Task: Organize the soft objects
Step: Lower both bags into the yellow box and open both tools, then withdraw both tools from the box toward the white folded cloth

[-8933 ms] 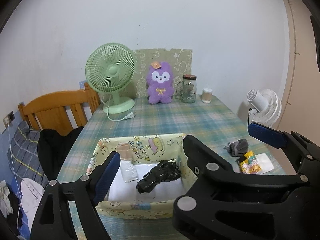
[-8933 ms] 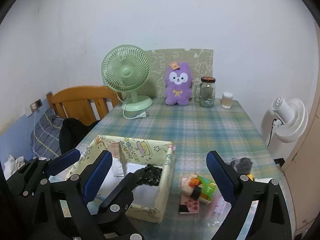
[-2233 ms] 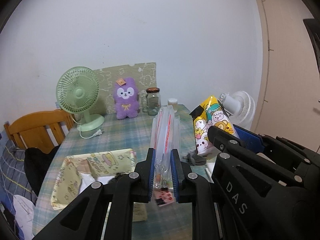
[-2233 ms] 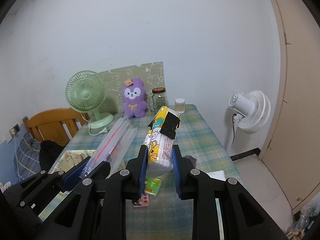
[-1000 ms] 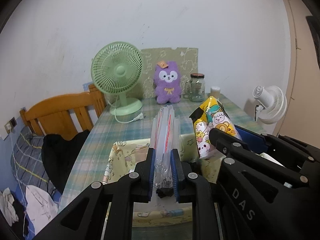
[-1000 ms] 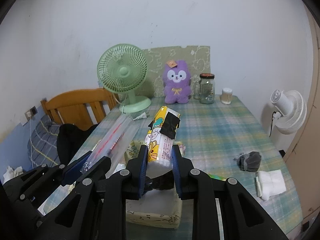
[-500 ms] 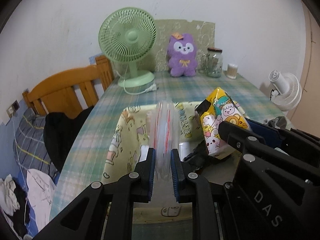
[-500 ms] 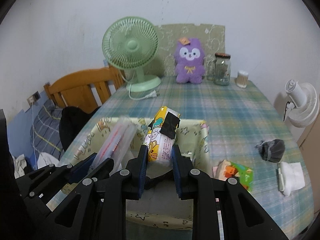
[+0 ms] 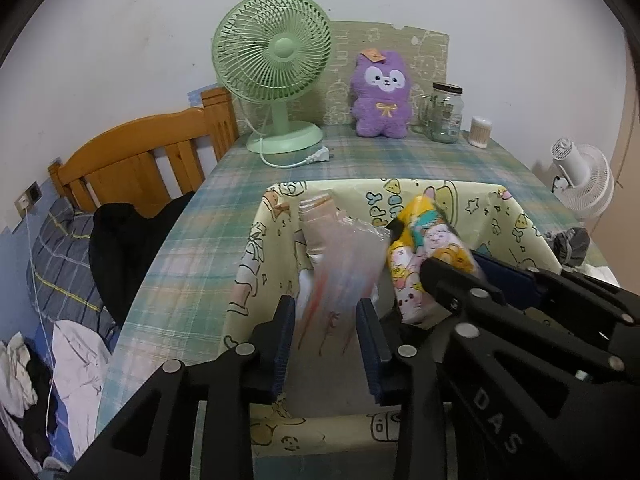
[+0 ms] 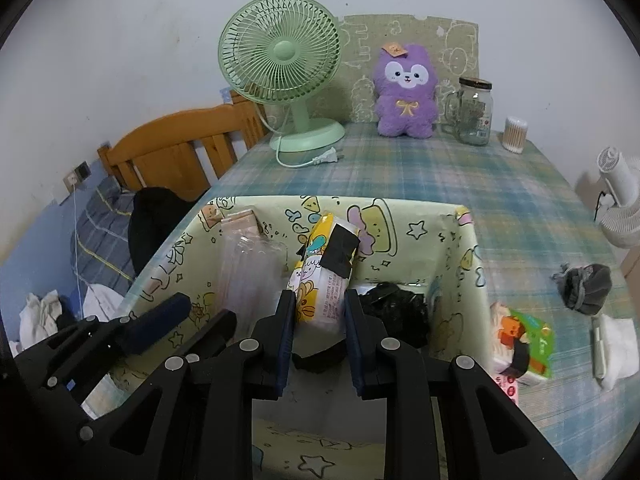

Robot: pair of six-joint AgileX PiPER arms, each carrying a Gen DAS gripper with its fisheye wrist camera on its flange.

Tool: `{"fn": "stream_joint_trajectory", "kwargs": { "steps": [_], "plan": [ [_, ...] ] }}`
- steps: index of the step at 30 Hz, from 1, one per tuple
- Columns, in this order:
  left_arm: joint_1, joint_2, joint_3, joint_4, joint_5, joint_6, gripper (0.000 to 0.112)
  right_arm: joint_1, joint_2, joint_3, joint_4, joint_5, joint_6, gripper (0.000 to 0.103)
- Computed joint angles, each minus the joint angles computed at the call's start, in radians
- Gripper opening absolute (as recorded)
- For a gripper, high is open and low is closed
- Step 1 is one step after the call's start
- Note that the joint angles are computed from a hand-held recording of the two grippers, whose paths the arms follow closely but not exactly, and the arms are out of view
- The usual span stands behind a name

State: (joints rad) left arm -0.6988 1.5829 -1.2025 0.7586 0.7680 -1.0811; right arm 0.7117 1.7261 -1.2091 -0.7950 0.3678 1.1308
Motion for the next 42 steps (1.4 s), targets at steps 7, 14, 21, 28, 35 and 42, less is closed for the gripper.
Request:
{"fn": "stream_joint_trajectory", "kwargs": {
  "steps": [7, 14, 21, 28, 35, 42],
  "plan": [
    [0.005, -0.003, -0.005, -0.041, -0.024, 0.037, 0.049, -0.006, 0.01, -0.024, 0.051, 0.015, -0.068, 0.036],
    [-0.012, -0.001, -0.026, -0.07, -0.018, 0.062, 0.067, -0.011, -0.038, 0.021, -0.007, 0.012, -0.02, 0.073],
    [-0.07, -0.001, -0.062, -0.04, 0.019, 0.028, 0.08, -0.025, -0.105, 0.064, -0.004, 0.028, -0.014, 0.077],
    [-0.141, 0.004, -0.102, 0.024, 0.065, -0.034, 0.088, -0.03, -0.192, 0.127, -0.084, 0.046, 0.066, 0.086],
    [-0.203, 0.024, -0.152, 0.067, 0.11, -0.065, 0.09, -0.041, -0.277, 0.199, -0.169, 0.056, 0.149, 0.092],
    [-0.264, 0.043, -0.209, 0.098, 0.146, -0.088, 0.091, -0.05, -0.364, 0.248, -0.21, 0.082, 0.175, 0.094]
  ]
}}
